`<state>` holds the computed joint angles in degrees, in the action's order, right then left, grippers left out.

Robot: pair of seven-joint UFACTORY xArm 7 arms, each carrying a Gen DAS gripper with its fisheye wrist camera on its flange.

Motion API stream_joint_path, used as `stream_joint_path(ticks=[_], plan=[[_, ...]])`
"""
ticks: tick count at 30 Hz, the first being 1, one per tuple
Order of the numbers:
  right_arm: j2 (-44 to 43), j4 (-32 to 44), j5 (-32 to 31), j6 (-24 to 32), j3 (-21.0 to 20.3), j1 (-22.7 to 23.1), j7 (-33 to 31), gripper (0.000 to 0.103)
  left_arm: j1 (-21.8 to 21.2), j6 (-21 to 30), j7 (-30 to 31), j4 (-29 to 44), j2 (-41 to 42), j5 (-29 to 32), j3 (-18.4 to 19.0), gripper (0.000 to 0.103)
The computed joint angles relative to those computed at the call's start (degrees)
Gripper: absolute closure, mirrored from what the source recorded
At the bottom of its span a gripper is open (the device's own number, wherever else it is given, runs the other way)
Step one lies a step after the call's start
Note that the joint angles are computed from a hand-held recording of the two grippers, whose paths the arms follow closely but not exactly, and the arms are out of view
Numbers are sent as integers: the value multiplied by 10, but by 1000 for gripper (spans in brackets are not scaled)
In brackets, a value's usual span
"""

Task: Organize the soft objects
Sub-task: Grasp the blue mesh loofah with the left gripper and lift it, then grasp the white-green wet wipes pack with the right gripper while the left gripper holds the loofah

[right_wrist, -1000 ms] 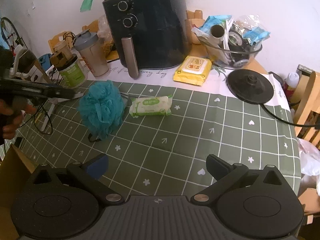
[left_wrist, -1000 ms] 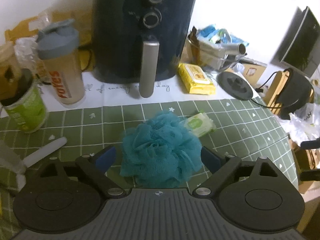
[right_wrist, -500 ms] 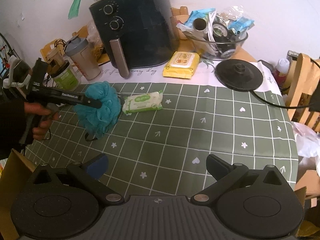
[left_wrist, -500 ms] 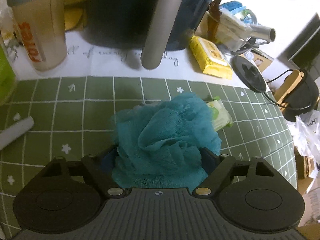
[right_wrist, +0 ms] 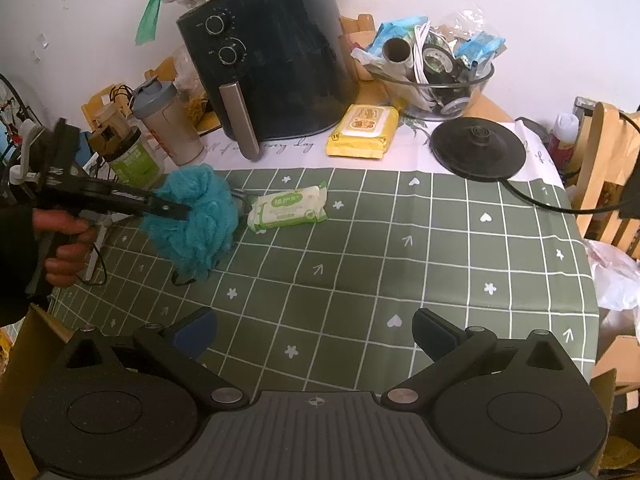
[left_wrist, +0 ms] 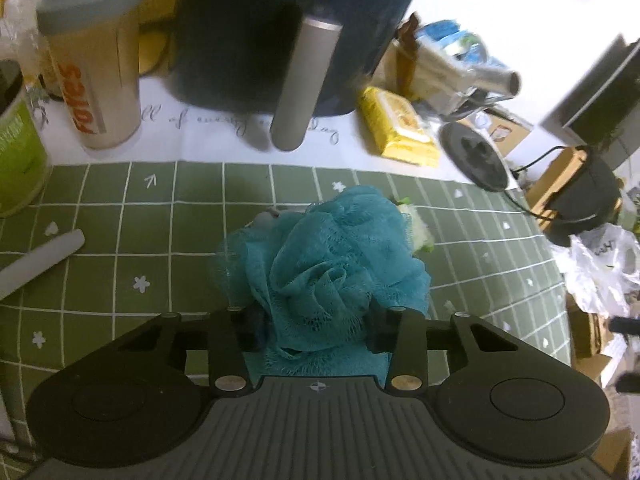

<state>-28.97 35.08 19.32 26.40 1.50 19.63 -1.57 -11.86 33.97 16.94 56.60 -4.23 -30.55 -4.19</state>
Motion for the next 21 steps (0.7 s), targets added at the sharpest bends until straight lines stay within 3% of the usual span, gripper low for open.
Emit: stream_joint_path(ticks=[9,21], plan=[[22,14,15,-8,-12,16,-40,0,-20,-7,6,-59,-102,-9,12,63],[112,73,64,-23,-19,29,-161,0,-33,2,-62,-134,-234,31,36,63]])
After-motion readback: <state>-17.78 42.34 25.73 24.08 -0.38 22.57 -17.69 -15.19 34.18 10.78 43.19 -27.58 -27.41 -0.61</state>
